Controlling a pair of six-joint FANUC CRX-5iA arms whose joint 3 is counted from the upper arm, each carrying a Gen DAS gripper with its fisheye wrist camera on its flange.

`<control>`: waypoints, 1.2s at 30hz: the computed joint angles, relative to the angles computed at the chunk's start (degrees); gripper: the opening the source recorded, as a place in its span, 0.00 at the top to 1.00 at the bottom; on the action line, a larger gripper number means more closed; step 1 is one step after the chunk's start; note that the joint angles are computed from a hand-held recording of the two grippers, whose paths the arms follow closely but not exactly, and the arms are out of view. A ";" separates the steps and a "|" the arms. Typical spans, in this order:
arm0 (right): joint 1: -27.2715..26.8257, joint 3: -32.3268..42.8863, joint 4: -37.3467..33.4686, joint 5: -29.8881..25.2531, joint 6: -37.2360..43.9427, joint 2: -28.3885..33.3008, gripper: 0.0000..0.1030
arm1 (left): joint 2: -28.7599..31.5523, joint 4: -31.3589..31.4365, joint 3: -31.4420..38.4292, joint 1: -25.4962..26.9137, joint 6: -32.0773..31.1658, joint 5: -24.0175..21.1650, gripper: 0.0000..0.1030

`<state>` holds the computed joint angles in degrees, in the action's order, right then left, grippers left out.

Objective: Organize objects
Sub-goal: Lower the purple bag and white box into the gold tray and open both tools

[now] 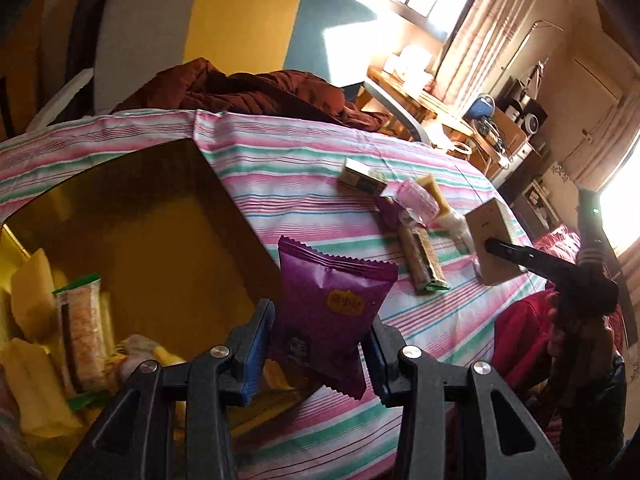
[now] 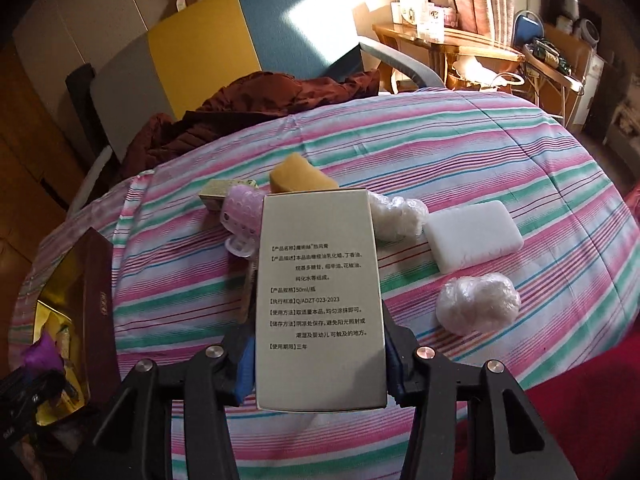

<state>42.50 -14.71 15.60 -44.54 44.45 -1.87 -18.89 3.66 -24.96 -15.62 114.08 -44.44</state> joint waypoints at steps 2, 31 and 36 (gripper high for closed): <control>0.98 -0.39 -0.02 0.32 0.11 -1.87 0.51 | -2.95 -0.89 -1.77 2.68 1.09 -0.85 0.59; 20.27 33.25 -18.18 -8.43 26.30 23.06 0.22 | -18.82 -14.41 -6.88 16.48 13.48 -13.04 0.33; 22.46 26.56 -12.53 -4.31 21.89 19.70 0.08 | -18.26 -26.39 -3.86 4.42 28.62 -19.05 0.33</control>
<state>64.96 11.85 3.06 -48.85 66.34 17.83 -37.16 -22.73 -28.82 -11.20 142.71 -63.49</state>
